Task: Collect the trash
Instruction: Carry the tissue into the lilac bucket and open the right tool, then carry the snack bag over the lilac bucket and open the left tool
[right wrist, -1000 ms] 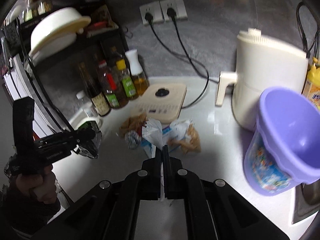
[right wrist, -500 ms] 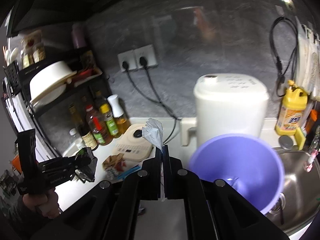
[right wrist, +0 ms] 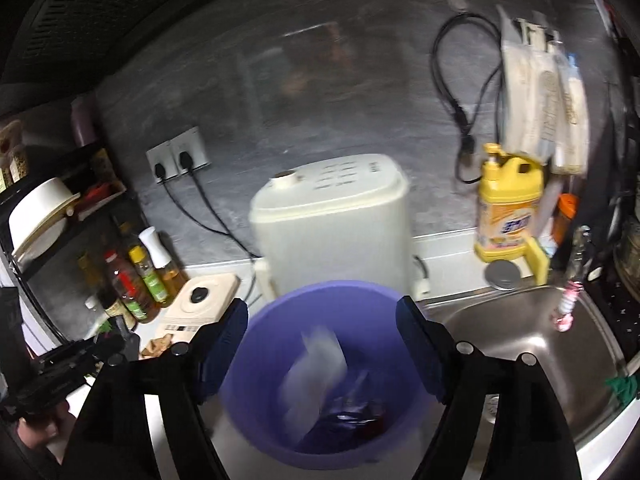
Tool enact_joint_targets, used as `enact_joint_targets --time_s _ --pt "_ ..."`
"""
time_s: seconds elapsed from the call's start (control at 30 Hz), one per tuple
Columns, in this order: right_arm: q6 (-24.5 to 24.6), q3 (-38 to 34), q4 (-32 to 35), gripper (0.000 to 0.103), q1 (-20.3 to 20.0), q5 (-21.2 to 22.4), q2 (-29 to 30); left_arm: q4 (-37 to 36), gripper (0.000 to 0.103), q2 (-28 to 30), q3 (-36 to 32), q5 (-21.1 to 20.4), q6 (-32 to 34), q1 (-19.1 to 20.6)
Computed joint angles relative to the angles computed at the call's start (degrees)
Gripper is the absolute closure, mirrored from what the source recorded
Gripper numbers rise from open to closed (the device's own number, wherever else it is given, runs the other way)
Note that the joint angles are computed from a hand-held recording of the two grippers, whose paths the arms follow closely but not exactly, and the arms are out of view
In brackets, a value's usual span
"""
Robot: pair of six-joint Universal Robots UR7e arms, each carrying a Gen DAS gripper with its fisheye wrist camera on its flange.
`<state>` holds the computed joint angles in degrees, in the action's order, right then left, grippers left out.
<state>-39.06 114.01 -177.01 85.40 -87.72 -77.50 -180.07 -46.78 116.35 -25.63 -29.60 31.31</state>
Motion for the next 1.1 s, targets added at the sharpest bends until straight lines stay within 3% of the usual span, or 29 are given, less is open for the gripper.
enact_joint_targets --time_s 0.23,0.47,0.63,0.73,0.83,0.9,1.03,1.1 --pt "-3.8 -2.7 3.6 0.007 -4.2 0.6 -1.5 -4.0 0.072 6.6 -7.1 0.0 3.8 0.0" --pt "-7.0 -5.2 7.7 0.008 -7.6 1.9 -3.4 -9.2 0.071 13.4 -15.8 -2.4 9.8 0.9" --pt "-8.7 -3.7 3.4 0.008 -9.9 2.8 -5.0 -7.5 0.071 17.8 -22.1 -4.9 11.6 1.4" --pt "-7.8 -4.6 5.5 0.008 -11.1 2.8 -5.7 -6.2 0.068 19.4 -24.6 -5.3 11.6 1.6" --pt "-6.4 -5.5 8.1 0.008 -12.1 3.5 -6.4 -5.5 0.042 20.0 -25.7 -5.2 10.9 1.6" --pt "-6.3 -6.1 10.1 0.008 -12.5 4.0 -6.7 -7.9 0.016 20.4 -25.6 -5.1 11.8 1.3" --pt "-8.6 -6.2 14.3 0.008 -14.3 9.8 -8.2 -7.7 0.01 19.6 -24.5 -4.4 9.9 1.0" --pt "-10.4 -5.8 14.1 0.008 -13.9 9.4 -8.1 -6.7 0.008 18.9 -23.4 -3.3 8.1 0.6"
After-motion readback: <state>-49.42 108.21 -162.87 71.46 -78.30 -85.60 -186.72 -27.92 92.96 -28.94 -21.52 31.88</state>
